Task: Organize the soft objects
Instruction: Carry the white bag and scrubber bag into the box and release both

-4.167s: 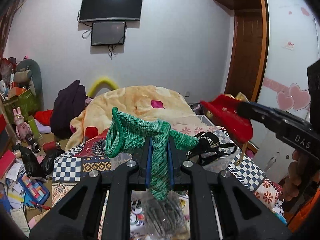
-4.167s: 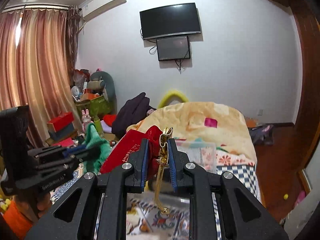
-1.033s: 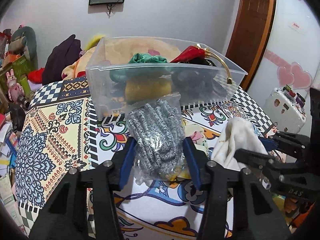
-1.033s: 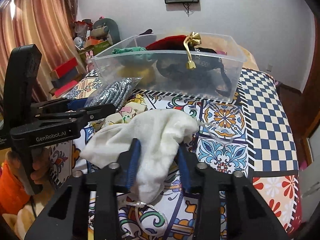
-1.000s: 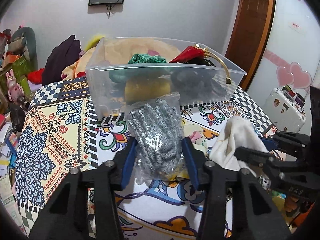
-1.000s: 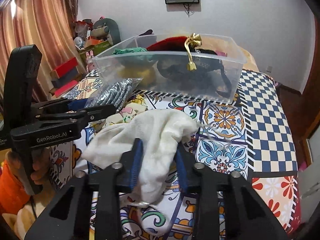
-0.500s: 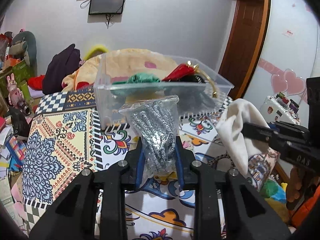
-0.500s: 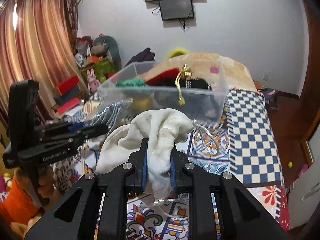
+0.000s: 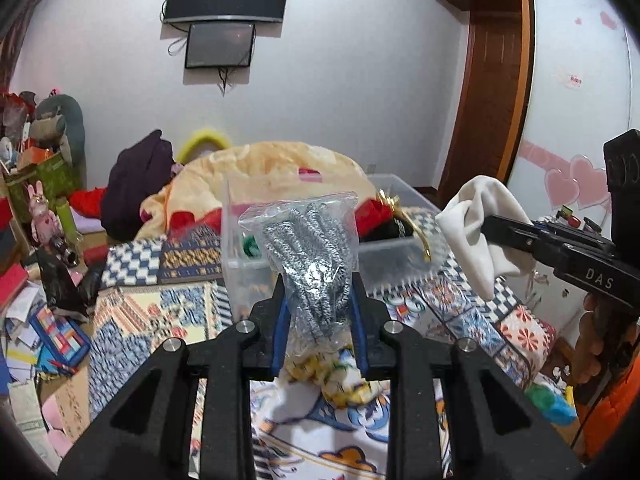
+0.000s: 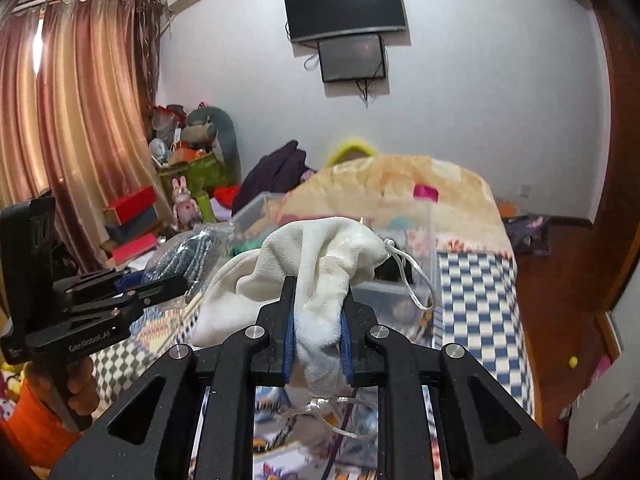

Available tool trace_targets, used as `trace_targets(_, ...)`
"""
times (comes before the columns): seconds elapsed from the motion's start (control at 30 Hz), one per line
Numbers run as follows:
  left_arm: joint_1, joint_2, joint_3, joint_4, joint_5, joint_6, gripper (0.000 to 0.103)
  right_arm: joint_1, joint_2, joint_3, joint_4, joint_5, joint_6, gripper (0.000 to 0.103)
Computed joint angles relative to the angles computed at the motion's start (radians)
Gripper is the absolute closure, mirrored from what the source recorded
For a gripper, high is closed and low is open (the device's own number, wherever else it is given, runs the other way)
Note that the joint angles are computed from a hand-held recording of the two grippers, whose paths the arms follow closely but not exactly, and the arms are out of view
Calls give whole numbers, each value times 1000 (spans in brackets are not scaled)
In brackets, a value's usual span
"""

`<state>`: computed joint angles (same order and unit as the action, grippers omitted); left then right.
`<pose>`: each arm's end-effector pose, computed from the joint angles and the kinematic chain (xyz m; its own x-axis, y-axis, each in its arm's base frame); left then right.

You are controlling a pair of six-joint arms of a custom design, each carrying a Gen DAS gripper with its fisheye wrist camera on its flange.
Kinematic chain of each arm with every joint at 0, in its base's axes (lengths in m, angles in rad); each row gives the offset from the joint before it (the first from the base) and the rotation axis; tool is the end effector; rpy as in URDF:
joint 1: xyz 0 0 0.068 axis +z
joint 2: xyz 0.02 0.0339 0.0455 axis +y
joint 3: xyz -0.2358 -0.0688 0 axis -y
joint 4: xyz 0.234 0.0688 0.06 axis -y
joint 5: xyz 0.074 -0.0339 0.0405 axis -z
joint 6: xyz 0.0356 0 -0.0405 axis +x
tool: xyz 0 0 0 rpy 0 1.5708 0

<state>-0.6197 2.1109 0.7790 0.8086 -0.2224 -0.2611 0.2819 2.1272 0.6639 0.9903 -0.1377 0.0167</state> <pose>0.2887 -0.1964 0.0482 -0.4991 0.0468 -0.8653 0.2920 0.9492 -0.1171 0.3123 0.0955 0.0377 -0.4441 -0.1114 -0.8890 -0.3856 0.9194 0.0774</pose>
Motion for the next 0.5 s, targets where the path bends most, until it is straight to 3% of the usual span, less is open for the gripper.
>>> trace_targets(0.3, 68, 3, 148, -119, -5, 53, 76, 23, 2, 132, -63, 39, -18, 87)
trace_targets(0.5, 109, 72, 275, -196, 61, 37, 76, 45, 50, 247, -139, 81, -33, 87)
